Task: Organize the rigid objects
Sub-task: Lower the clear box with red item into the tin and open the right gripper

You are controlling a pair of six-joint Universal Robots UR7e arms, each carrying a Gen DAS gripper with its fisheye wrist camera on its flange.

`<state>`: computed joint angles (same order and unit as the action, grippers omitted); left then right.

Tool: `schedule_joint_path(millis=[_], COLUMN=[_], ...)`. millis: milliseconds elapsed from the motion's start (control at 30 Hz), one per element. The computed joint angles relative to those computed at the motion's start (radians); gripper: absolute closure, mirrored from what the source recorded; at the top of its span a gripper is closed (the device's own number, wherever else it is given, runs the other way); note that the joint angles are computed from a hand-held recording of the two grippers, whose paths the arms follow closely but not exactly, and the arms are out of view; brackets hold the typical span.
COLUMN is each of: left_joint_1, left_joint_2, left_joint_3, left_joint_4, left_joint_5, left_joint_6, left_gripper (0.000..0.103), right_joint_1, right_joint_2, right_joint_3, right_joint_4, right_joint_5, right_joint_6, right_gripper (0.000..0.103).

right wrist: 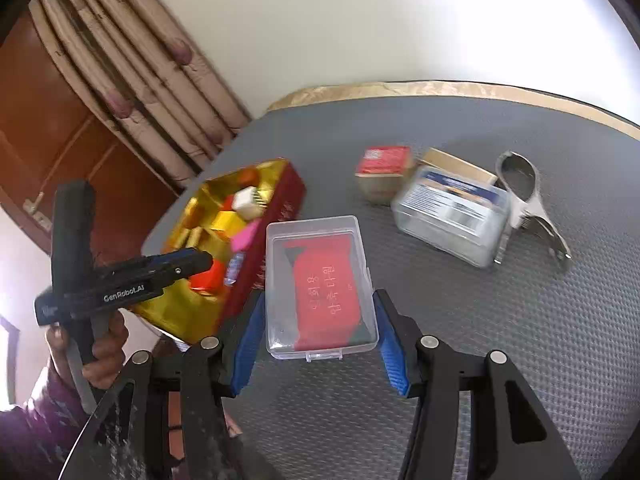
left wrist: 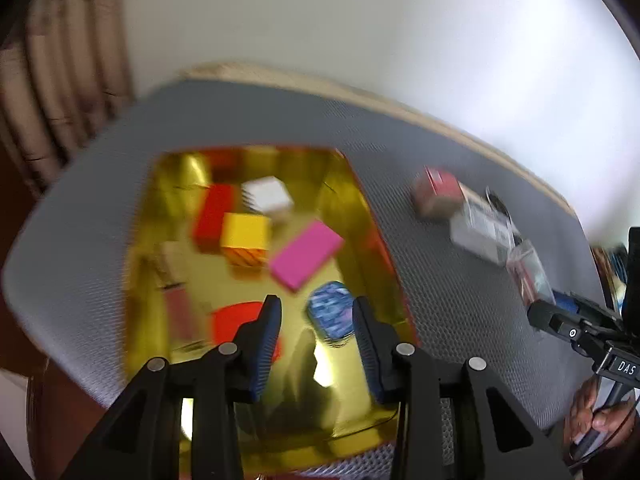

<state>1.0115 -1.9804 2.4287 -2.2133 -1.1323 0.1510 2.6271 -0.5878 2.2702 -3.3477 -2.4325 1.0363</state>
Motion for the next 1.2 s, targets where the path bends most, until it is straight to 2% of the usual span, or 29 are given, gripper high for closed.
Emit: schedule_joint_path(millis=[67, 167, 267, 367, 467, 533, 700, 800, 1067, 1167, 1200], left_joint_1=[-0.026, -0.042, 0.011, 0.077, 0.116, 0.101, 0.094, 0.098, 0.112, 0.099, 0.097], left_joint_2=[-0.090, -0.185, -0.223, -0.214, -0.194, -0.200, -0.197, -0.188, -0.175, -0.187, -0.188], left_joint_3=[0.016, 0.021, 0.007, -0.002, -0.011, 0.003, 0.006, 0.010, 0.003, 0.013, 0.014], left_joint_4=[0.005, 0.047, 0.059, 0.000, -0.039, -0.056, -0.025, -0.031, 0.000, -0.006, -0.004], left_joint_5=[0.070, 0.156, 0.157, 0.135, 0.099, 0.132, 0.120, 0.118, 0.104, 0.119, 0.121], left_joint_6=[-0.048, -0.080, -0.070, -0.051, -0.032, -0.029, -0.017, -0.004, -0.023, -0.020, -0.020], left_gripper=[0.059, 0.057, 0.055, 0.055, 0.055, 0.055, 0.055, 0.055, 0.055, 0.055, 0.055], right_joint_1=[0.000, -0.028, -0.083, -0.135, -0.188, -0.224, -0.281, -0.301, -0.309, -0.290, -0.278], right_joint_2=[0.000, 0.022, 0.050, 0.080, 0.106, 0.120, 0.150, 0.162, 0.197, 0.199, 0.199], right_joint_3=[-0.023, -0.083, -0.153, -0.220, -0.272, -0.299, -0.349, -0.354, -0.406, -0.389, -0.364], right_joint_4=[-0.006, -0.045, -0.101, -0.110, -0.096, -0.072, -0.018, -0.034, -0.023, -0.073, -0.134], right_joint_5=[0.010, 0.057, 0.142, 0.200, 0.231, 0.236, 0.217, 0.214, 0.182, 0.170, 0.175], right_joint_6=[-0.035, -0.142, -0.248, -0.304, -0.317, -0.318, -0.311, -0.303, -0.306, -0.328, -0.343], right_gripper=[0.053, 0.053, 0.053, 0.053, 0.053, 0.052, 0.052, 0.052, 0.050, 0.048, 0.046])
